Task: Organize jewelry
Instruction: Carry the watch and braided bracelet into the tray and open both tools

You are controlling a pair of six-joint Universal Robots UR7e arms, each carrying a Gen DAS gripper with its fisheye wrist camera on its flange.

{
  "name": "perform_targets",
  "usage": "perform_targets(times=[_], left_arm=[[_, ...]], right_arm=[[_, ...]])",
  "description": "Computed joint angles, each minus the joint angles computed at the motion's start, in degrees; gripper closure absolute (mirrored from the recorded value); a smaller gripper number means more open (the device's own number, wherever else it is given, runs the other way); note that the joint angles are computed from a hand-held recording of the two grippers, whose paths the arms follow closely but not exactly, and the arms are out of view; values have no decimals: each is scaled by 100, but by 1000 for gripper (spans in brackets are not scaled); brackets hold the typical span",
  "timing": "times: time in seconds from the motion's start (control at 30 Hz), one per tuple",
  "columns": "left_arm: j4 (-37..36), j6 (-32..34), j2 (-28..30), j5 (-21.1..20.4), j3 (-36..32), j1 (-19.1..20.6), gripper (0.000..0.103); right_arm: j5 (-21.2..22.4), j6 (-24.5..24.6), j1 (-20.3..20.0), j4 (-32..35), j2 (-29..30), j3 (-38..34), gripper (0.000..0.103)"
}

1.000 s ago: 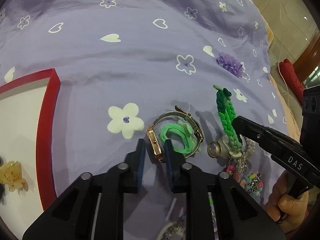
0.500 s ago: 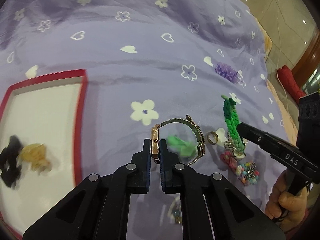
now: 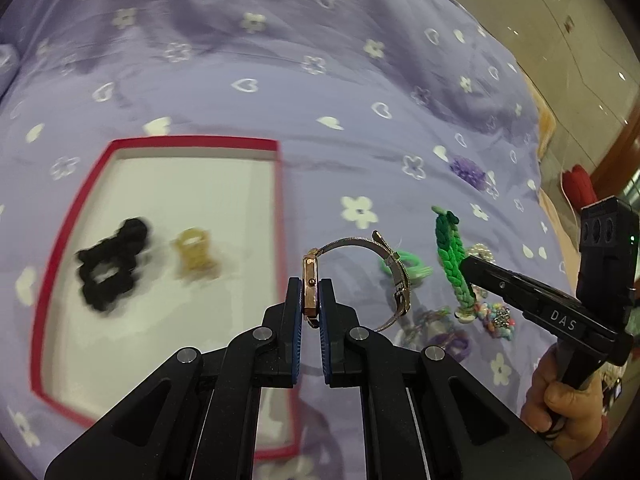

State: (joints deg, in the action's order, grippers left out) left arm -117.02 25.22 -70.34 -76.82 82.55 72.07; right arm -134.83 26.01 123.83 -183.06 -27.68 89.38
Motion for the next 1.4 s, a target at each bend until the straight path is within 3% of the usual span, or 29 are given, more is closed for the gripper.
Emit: perform_targets(times=[0.8,1.07,1.4], left_arm=[[7,-44,-16,352,-683,680,97],[-92,1,273,585,-1019,840,97],[-169,67,708,922,-1321,943,97]], right_arm=[[864,-456,120,1146,1162,-1902,94],[1055,-543,48,1980,1709,-2901,94],[873,-497,-84,3277,2243,-3970,94]])
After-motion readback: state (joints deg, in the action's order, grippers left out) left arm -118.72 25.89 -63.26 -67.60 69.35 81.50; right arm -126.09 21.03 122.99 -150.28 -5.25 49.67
